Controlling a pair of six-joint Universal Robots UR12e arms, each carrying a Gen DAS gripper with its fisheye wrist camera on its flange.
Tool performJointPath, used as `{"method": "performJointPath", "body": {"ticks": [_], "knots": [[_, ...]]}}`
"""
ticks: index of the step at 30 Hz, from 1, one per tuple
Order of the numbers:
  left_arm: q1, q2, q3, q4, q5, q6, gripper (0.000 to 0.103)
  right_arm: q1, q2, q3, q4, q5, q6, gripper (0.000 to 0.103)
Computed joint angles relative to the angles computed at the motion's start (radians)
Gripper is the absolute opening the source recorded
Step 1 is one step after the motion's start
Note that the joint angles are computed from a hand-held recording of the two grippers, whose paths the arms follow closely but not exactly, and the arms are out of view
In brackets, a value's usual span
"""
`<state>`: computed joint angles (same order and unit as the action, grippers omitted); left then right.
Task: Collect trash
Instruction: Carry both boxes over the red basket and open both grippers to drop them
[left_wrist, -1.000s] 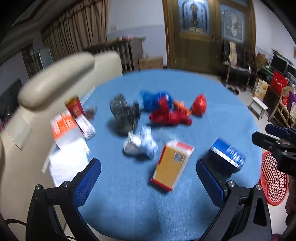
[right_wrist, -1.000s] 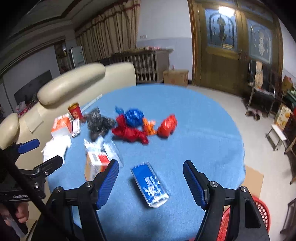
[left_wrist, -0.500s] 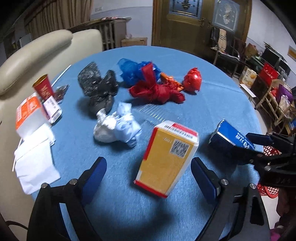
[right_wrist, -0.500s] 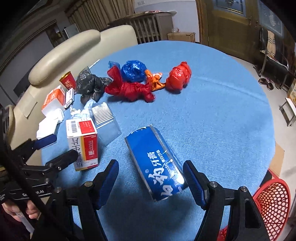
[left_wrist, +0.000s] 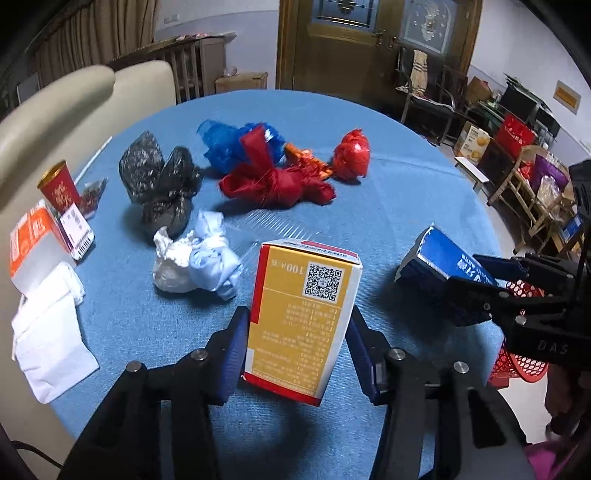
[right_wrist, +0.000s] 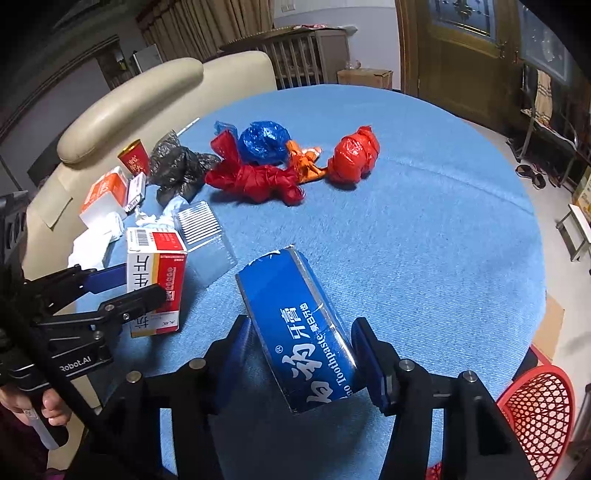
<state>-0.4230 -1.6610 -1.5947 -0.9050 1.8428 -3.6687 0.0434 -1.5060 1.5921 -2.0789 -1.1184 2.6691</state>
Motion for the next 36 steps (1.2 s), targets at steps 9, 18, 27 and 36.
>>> {"method": "performJointPath", "body": {"ticks": [9, 18, 27, 36], "knots": [[-0.058, -0.049, 0.1, 0.012, 0.022, 0.106, 0.053, -0.088, -0.036, 0.014, -0.024, 0.069, 0.025, 0.059], [-0.104, -0.209, 0.317, -0.06, -0.149, 0.281, 0.054, -0.242, -0.051, 0.03, -0.014, 0.01, 0.055, 0.059], [-0.153, -0.398, 0.57, -0.225, -0.31, 0.393, 0.054, -0.393, -0.001, -0.003, 0.095, 0.005, 0.2, 0.059], [-0.162, -0.504, 0.697, -0.379, -0.403, 0.404, 0.055, -0.437, 0.045, -0.056, 0.275, 0.025, 0.157, 0.062]]}}
